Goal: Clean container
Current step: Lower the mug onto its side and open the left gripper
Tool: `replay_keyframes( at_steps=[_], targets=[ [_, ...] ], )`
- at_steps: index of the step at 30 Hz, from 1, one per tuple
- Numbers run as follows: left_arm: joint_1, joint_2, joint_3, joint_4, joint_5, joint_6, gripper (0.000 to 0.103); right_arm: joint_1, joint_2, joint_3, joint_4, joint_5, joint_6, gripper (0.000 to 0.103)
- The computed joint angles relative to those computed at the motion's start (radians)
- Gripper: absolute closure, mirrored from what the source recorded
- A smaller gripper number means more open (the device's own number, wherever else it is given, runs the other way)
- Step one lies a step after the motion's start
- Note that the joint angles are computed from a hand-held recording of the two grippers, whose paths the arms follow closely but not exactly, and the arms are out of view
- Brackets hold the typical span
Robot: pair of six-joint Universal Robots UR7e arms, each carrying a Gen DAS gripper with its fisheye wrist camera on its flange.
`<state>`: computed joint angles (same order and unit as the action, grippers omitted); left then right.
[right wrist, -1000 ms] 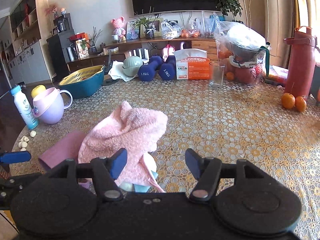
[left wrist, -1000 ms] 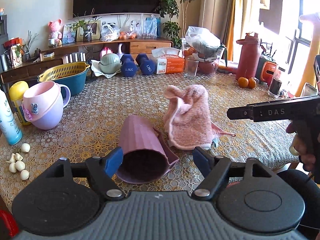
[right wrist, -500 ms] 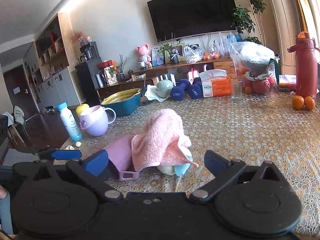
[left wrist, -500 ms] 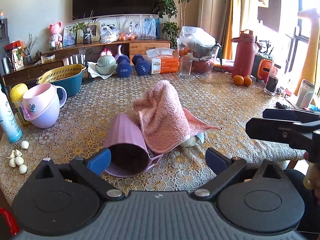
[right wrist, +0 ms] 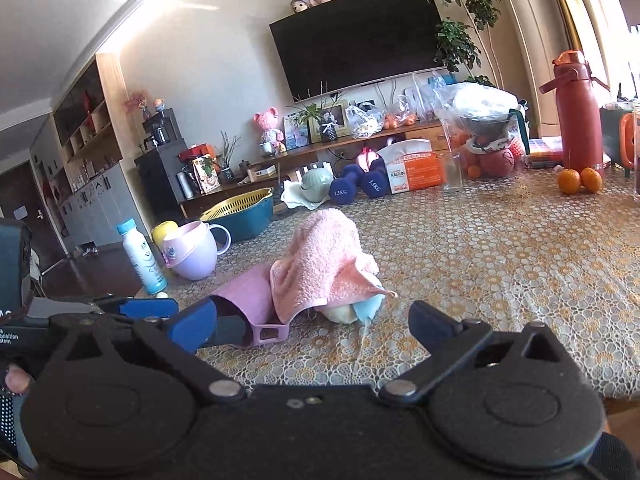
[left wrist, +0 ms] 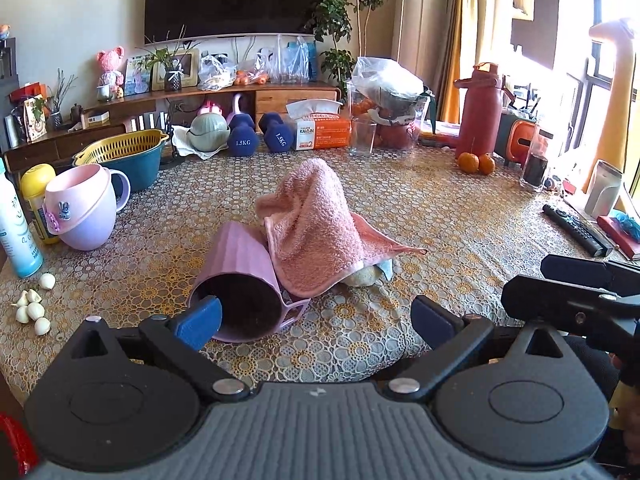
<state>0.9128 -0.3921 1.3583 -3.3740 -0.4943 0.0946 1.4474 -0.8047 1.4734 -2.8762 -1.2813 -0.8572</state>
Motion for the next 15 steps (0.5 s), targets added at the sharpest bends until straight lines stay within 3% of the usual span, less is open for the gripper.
replay_keyframes(
  at_steps=[15],
  targets=[
    [-0.011, 0.011, -0.002, -0.039, 0.029, 0.033, 0.002, 0.006, -0.013, 0.052, -0.057, -0.037, 0.000, 0.001]
  ],
)
